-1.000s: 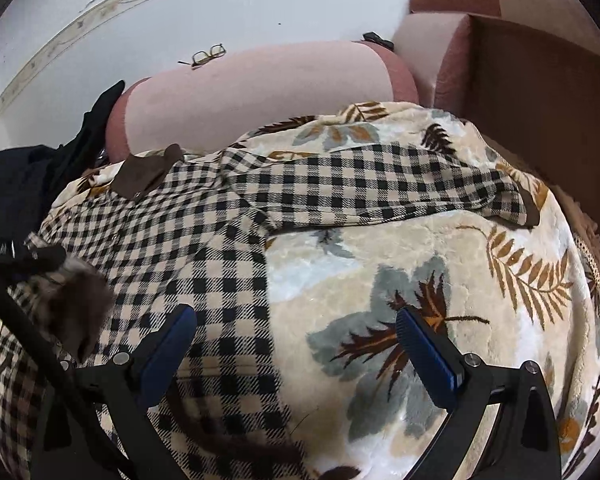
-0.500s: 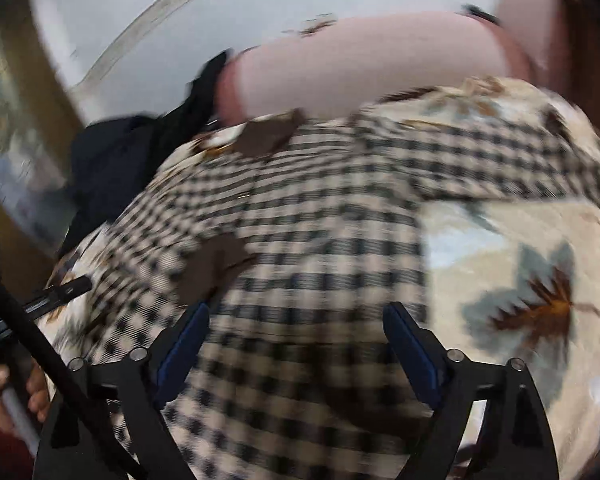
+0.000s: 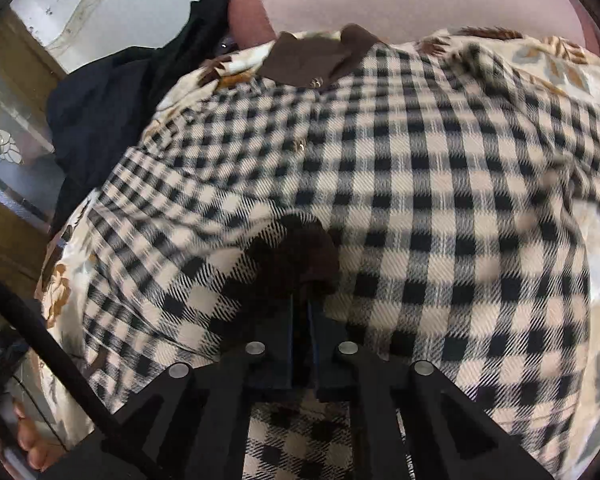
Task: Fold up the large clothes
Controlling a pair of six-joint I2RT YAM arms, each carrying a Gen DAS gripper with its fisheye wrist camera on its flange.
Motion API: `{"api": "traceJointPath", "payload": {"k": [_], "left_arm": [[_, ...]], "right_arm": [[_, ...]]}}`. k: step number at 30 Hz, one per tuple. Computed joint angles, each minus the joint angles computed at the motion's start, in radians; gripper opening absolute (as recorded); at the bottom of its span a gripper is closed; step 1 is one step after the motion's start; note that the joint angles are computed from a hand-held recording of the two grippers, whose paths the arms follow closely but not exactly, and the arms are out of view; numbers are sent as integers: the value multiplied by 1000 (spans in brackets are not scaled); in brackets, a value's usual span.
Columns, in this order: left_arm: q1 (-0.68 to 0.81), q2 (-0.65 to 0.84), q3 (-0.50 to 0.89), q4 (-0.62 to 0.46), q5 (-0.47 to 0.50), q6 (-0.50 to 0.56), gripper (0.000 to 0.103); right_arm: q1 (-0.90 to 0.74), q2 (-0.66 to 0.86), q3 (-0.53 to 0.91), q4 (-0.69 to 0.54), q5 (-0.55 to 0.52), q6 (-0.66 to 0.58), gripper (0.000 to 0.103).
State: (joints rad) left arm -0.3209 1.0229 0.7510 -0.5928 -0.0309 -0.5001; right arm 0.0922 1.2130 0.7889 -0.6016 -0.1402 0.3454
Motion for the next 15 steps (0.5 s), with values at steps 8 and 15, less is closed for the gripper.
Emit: {"api": "traceJointPath", "payload": {"k": [8, 15], "left_arm": [[-12, 26, 9, 12, 23, -9, 69], [-36, 107, 26, 21, -3, -3, 69]], "right_arm": [[-186, 124, 267, -118, 234, -242, 6], [-365, 383, 368, -82, 296, -235, 11]]}}
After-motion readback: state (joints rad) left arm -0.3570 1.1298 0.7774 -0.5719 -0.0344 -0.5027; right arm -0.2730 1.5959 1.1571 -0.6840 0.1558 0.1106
